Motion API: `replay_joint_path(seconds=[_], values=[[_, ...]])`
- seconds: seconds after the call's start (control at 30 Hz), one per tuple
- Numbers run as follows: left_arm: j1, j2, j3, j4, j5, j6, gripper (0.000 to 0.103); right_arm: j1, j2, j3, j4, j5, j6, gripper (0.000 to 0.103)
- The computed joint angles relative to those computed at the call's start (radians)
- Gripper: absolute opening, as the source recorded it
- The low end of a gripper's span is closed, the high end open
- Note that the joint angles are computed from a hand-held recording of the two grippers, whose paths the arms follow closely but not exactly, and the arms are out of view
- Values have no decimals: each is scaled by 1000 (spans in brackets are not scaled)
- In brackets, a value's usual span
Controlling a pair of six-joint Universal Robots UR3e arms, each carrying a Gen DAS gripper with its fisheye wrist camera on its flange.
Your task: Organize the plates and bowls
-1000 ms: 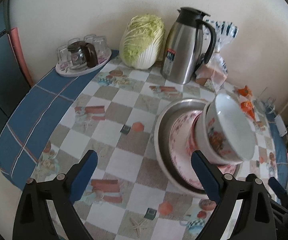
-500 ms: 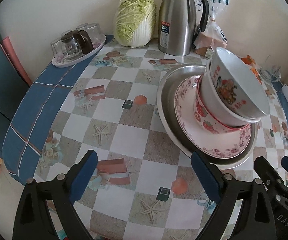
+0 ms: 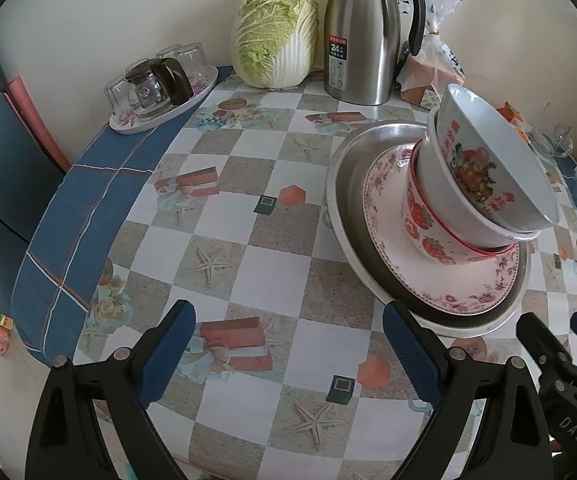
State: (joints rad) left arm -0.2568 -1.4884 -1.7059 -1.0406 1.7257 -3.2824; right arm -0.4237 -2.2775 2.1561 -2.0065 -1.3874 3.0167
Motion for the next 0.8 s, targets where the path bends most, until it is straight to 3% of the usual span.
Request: replay_joint_path(seconds=[0.8], values=[[-31,-24,11,2,44,0,95,-48,-12,2,20,13,-27,103]])
